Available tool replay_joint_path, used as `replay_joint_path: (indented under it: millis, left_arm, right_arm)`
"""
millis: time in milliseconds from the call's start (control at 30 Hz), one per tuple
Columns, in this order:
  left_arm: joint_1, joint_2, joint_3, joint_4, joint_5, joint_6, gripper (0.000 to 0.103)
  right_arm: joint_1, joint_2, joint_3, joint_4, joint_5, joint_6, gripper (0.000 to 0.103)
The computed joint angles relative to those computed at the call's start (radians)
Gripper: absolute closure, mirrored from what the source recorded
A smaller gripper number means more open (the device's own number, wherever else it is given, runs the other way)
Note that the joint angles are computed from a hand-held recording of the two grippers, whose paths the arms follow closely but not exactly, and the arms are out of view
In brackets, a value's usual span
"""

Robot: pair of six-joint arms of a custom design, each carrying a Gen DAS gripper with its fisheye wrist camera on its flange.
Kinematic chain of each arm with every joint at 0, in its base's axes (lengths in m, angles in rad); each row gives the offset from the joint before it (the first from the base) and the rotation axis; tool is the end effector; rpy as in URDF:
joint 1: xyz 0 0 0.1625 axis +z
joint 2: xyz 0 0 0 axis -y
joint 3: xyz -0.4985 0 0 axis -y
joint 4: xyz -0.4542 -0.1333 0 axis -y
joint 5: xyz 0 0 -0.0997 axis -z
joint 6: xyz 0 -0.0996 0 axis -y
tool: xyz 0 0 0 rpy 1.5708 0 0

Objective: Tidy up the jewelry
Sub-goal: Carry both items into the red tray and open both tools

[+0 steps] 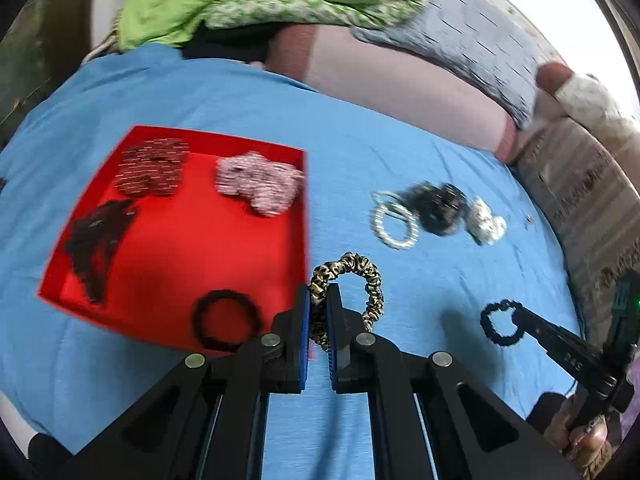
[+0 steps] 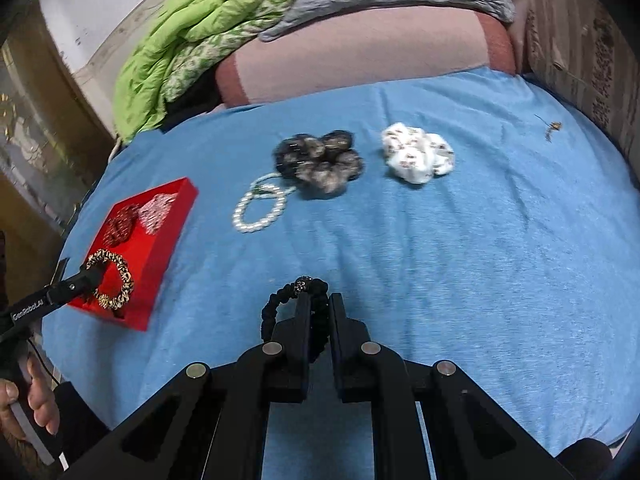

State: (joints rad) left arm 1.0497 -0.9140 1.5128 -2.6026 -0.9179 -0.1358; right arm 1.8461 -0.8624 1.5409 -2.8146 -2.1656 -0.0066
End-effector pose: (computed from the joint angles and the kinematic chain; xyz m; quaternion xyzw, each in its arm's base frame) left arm -0.2318 -0.7931 0.2713 0.1095 0.9212 -0.2936 0.2308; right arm 0.2938 -0.7549 0.2397 0.0481 -0.9205 0.3020 0.2432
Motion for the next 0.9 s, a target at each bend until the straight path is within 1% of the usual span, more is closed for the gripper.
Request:
replay_joint_path:
  millis: [100,267,467,633,767,900]
  left_arm:
    - [0.013,-0.02,0.01,-0.022,0.031,-0.018,0.096]
    - [0.042,-0.041,0.013,-0.045,0.047,-0.043,0.096]
    - [0.08,-0.021,-0.04,-0.038,0.062,-0.023,0.096]
    - [0.12,0.014,-0.114,0.009,0.042,-0.023,0.096]
    - [0.142,0.041,-0.165,0.018,0.022,0.003,0.096]
    - [0.151,0.059,-0.19,0.01,0.014,0.04,0.096]
  right_arm:
    - [0.015,0.024,-0.031,0.026,0.012,-0.016,0.093]
    - [0.044,0.083,-0.111,0.083,0.029,-0.055,0.093]
    - [0.075,0.177,-0.247,0.166,0.064,-0.091,0.093]
    - [0.093,0.273,-0.384,0.236,0.091,-0.105,0.093]
    - [0.103,0.357,-0.502,0.284,0.088,-0.127,0.093]
    - [0.104,0.435,-0.61,0.347,0.075,-0.137,0.093]
